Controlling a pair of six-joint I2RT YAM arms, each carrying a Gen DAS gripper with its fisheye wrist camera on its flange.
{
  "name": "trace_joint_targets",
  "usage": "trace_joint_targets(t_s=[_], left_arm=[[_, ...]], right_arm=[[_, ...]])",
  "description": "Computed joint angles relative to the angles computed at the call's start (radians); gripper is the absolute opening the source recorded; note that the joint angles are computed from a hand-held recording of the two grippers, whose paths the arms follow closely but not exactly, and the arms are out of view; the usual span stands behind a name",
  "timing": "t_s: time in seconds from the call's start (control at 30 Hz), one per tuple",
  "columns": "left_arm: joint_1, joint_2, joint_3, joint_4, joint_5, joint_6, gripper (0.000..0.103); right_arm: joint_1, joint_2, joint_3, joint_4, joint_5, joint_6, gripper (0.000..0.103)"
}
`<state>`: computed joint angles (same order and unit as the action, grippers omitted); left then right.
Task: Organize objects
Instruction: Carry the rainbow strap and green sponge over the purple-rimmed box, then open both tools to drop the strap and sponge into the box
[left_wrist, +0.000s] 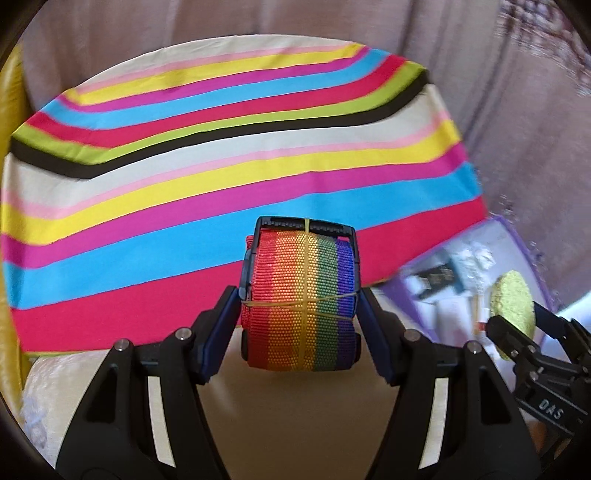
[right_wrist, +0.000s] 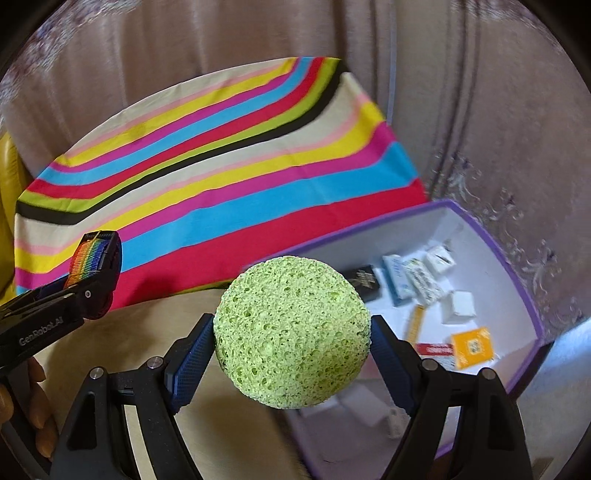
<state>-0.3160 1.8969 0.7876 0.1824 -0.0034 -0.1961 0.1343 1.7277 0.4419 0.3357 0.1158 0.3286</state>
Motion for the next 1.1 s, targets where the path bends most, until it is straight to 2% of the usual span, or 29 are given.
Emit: trace_joint_targets(t_s=[0.2, 0.37, 0.5, 0.7, 0.9, 1.0, 1.1], left_arm=[[-0.150, 0.065, 0.102, -0.044, 0.033, -0.003, 0.068], [-0.239, 0.177, 0.256, -0.160, 0.072, 0.016, 0.068], [-0.288, 0.257, 0.372, -0.263, 0.059, 0.017, 0.068], [-0.331, 0.328, 0.472, -0.343, 0.064, 0.021, 0.069], [-0.329, 0.336, 0.496, -0.376, 0.077, 0.022, 0.081], [-0.307, 0.318, 0.470, -0.384, 0.124, 0.032, 0.083], [-0.308, 0.267, 0.402, -0.361, 0.138, 0.032, 0.092]], right_arm=[[-0.228, -0.095, -0.094, 0.002, -0.033, -0.087, 0.082], [-0.422, -0.024, -0.097, 0.042, -0.068, -0.173, 0.082], [-0.525, 0.063, -0.068, 0.085, -0.095, -0.213, 0.083], [-0.563, 0.139, -0.042, 0.110, -0.115, -0.232, 0.083], [-0.559, 0.120, -0.058, 0.100, -0.113, -0.224, 0.084], [-0.545, 0.091, -0.069, 0.087, -0.106, -0.204, 0.085], [-0.511, 0.040, -0.095, 0.076, -0.087, -0.193, 0.091]])
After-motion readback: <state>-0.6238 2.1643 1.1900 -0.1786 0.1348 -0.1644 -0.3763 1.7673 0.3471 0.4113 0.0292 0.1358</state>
